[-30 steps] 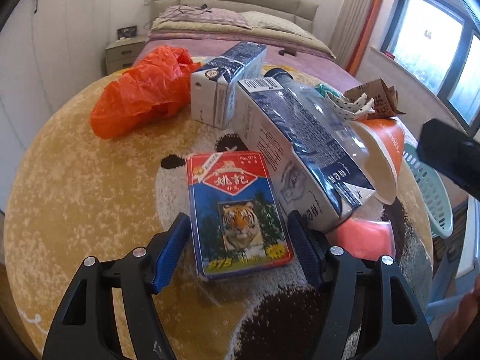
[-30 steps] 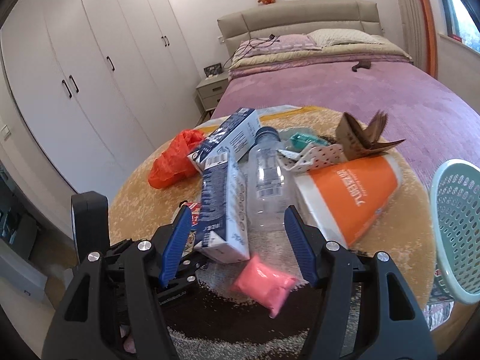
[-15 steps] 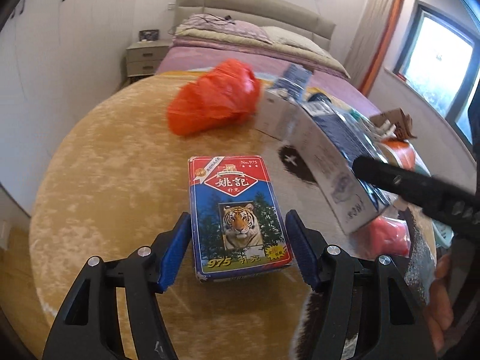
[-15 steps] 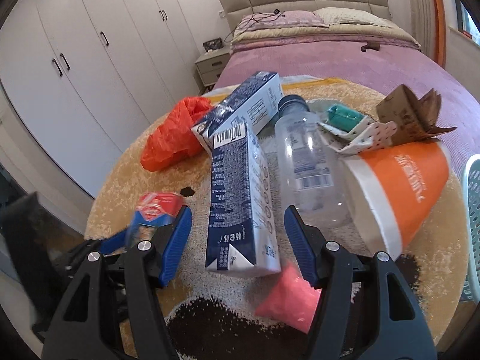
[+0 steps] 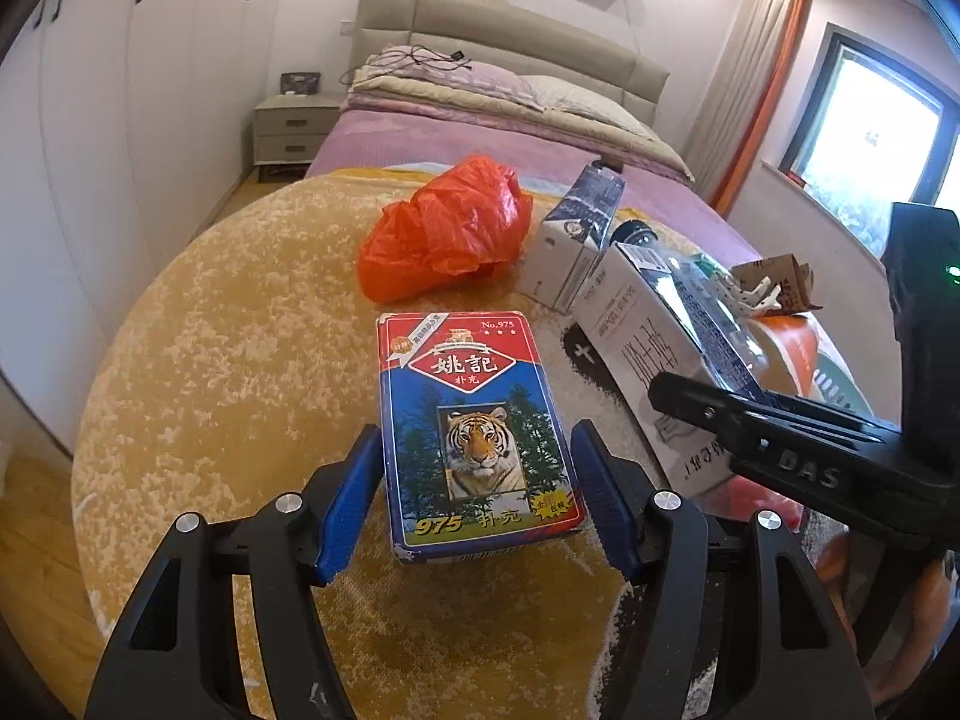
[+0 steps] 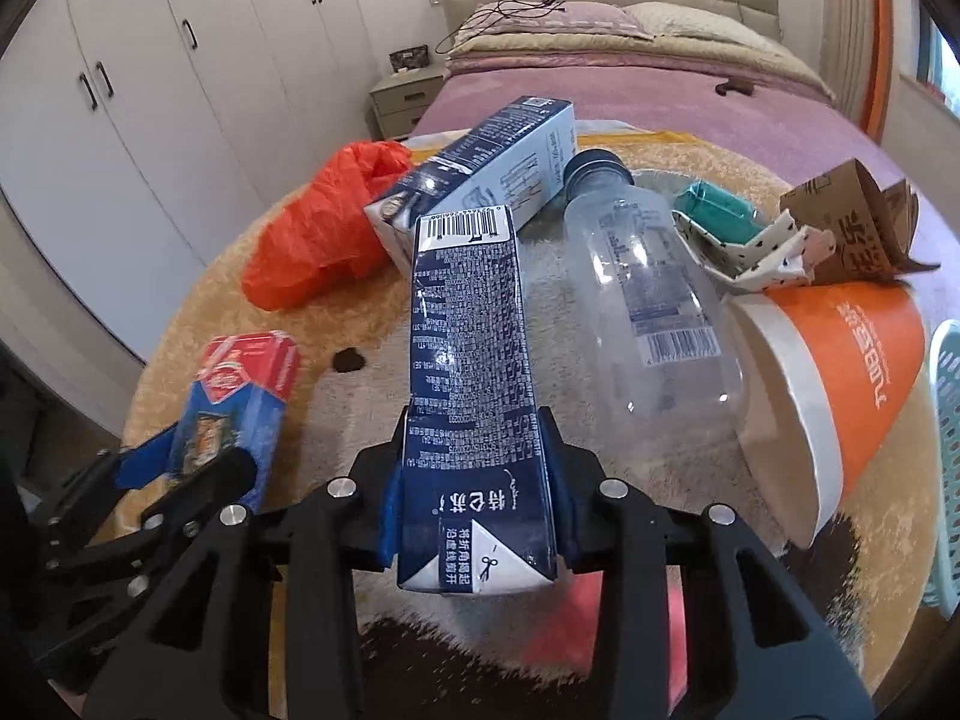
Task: Collect trash
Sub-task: 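Grasp the tiger-print card box with the left tool while the right tool grasps the blue milk carton, then carry the card box and milk carton over the basket and release both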
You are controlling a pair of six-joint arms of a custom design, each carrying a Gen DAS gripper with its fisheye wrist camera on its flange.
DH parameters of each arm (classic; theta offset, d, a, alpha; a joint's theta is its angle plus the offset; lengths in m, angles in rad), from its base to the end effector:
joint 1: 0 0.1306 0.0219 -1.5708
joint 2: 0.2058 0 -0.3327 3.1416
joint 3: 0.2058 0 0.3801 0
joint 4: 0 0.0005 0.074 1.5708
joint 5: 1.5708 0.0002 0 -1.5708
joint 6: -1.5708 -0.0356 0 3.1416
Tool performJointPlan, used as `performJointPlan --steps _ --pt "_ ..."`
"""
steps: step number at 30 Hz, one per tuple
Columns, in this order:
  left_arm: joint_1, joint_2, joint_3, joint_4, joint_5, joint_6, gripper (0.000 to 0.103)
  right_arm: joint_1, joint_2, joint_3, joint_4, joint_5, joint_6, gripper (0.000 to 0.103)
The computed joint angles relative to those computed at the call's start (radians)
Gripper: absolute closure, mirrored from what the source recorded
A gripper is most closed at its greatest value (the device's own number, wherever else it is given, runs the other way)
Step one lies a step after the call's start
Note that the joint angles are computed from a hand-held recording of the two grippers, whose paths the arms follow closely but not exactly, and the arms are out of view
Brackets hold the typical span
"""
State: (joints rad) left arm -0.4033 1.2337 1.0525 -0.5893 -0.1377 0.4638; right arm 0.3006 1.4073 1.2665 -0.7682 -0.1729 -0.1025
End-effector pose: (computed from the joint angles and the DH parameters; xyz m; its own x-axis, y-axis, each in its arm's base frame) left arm 0.3977 -0.1649 0.3157 -0.7063 -0.1804 -0.6845 -0.0199 0.9717 -0.2355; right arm 0.4560 0.1473 0.3235 -0.7897 -0.1393 -0.5974 -0.3135 0.9287 0.1979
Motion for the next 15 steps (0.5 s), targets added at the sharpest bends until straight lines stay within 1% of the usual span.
performJointPlan --steps 6,9,15 --pt "-0.01 -0.026 0.002 0.007 -0.001 -0.003 0.041 -0.024 -0.083 -0.033 0.008 -0.031 -0.009 0.068" --pt "-0.03 -0.034 0.022 0.014 -0.006 -0.011 0.041 -0.044 -0.132 -0.048 0.015 -0.033 -0.009 0.068" --pt "-0.084 -0.004 0.096 0.028 -0.023 -0.049 0.041 -0.119 -0.219 -0.07 0.026 -0.033 -0.015 0.068"
